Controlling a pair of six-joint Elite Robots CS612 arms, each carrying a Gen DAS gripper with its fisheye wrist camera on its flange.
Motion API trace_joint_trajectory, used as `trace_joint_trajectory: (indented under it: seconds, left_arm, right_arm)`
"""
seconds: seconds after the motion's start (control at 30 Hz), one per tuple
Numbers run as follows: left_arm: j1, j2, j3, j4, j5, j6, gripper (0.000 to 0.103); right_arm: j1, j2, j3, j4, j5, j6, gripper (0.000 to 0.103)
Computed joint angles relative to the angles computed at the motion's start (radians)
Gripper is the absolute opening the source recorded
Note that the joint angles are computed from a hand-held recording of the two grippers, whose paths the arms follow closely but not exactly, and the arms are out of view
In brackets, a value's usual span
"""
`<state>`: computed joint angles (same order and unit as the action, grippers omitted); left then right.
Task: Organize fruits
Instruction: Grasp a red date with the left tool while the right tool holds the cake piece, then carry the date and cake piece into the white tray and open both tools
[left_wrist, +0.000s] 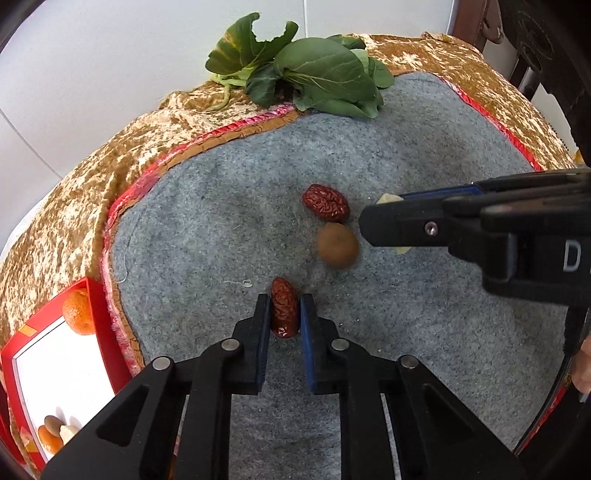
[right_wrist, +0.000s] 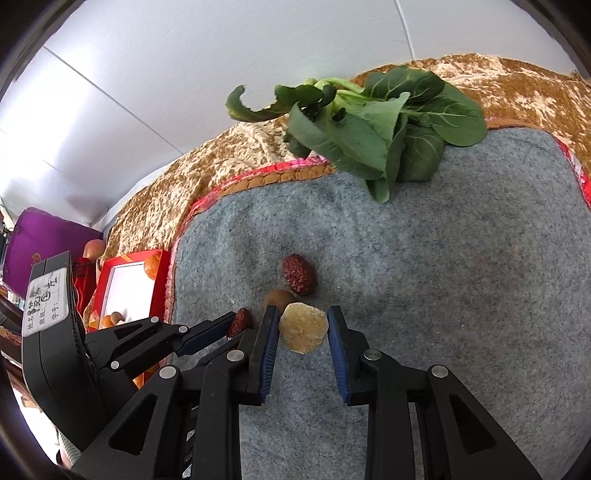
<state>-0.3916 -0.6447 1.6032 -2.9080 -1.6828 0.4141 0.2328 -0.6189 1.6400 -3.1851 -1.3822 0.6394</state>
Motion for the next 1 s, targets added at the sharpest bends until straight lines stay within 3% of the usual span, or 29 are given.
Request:
trace_joint_trajectory:
  seconds: [0.23,0.5,0.7,0.77,1.0]
  left_arm:
    - [0.026,-0.021,0.019,-0.034,0.011,-0.052,0.013]
    - [0.086,-0.082,0.089,-0.131,0.022,-0.165,0.013]
    - [0.116,-0.098,0.118,-0.163,0.156,-0.289,0.013]
    - [0.129,-0.102,0.124,-0.162,0.168,-0.335,0.013]
    - [0.135,-0.118,0.179,-0.217,0.283,-0.381,0.013]
  right_arm:
    - [0.004,0.014,-0.020,-0.017,0.051,-0.012,0.027]
    - [0.019,0.041,-0.060,-0.066,0.133,-0.023,0.027]
    - [0.055,0.075,-0.116,-0.106,0.180,-0.050,0.027]
    - [0.067,0.085,-0.134,-0.117,0.189,-0.056,0.027]
    - [0.109,0.115,-0.185,-0.160,0.221,-0.104,0.027]
